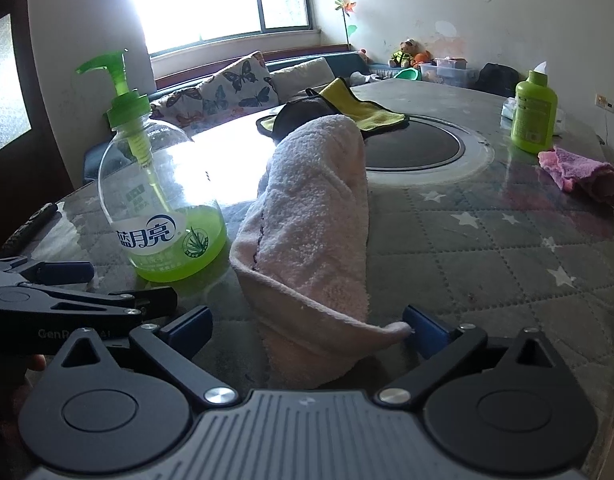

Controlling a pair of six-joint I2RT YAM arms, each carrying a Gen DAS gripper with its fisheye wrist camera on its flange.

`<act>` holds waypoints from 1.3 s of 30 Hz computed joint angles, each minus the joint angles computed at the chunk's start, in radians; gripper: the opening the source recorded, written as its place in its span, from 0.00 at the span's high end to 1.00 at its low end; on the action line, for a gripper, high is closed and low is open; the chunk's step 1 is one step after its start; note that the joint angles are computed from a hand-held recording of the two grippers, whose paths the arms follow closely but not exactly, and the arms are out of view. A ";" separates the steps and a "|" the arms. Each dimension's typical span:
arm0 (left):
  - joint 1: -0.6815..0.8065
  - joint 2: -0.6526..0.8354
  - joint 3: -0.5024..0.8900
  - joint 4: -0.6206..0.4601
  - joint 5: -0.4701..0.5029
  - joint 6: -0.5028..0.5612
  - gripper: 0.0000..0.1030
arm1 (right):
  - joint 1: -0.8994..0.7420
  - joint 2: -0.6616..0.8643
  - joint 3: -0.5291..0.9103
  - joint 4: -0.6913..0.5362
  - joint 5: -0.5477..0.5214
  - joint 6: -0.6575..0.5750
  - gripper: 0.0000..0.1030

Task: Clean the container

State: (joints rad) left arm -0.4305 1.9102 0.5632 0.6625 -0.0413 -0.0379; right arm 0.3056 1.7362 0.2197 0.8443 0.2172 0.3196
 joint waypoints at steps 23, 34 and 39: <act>-0.002 0.012 -0.001 0.017 -0.005 0.001 0.00 | 0.008 0.011 0.002 0.005 0.013 -0.005 0.00; 0.004 0.004 -0.004 0.011 0.002 0.004 0.00 | 0.004 0.007 -0.009 0.014 0.036 0.023 0.00; -0.001 0.003 -0.002 0.007 -0.005 0.003 0.00 | 0.007 0.009 -0.005 0.007 0.040 0.018 0.00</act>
